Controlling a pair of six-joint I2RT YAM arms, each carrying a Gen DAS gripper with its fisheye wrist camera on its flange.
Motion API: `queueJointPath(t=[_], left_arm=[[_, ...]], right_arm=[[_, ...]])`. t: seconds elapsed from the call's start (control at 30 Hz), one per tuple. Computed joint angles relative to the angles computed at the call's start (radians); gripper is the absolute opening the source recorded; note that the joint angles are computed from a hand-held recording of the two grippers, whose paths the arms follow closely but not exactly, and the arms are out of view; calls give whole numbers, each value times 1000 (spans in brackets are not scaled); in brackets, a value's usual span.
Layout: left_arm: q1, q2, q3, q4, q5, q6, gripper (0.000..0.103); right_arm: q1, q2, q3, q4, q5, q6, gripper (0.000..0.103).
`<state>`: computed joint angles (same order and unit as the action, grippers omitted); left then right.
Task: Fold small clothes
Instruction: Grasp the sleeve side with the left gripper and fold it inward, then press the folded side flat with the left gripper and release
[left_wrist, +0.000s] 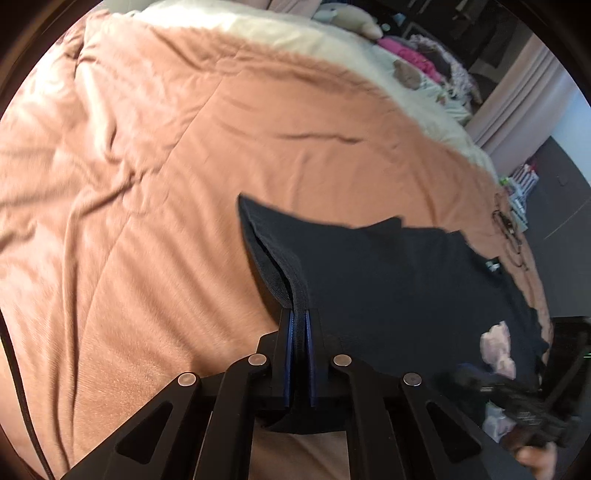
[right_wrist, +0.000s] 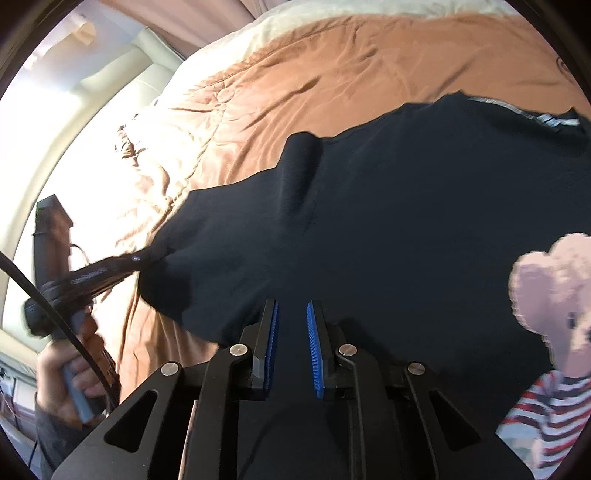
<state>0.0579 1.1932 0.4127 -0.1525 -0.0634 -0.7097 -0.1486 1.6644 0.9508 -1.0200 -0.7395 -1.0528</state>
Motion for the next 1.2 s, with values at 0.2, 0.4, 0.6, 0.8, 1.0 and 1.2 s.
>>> queueJointPath(t=[0.2, 0.4, 0.6, 0.8, 1.0, 1.2], left_arm=[[-80, -54, 122, -140, -50, 4, 6], [-169, -1, 223, -176, -76, -6, 6], [-272, 57, 290, -164, -92, -26, 6], [-381, 132, 350, -136, -102, -51, 6], [-465, 276, 422, -64, -84, -79, 6], [-506, 399, 466, -8, 23, -101, 26]], right_arm=[[129, 58, -53, 154, -3, 205, 7], [155, 110, -22, 164, -1, 262, 7], [29, 137, 46, 64, -21, 125, 41], [-125, 130, 99, 24, -35, 26, 53], [-224, 187, 166, -18, -31, -52, 53], [-198, 145, 166, 41, 2, 3, 53]])
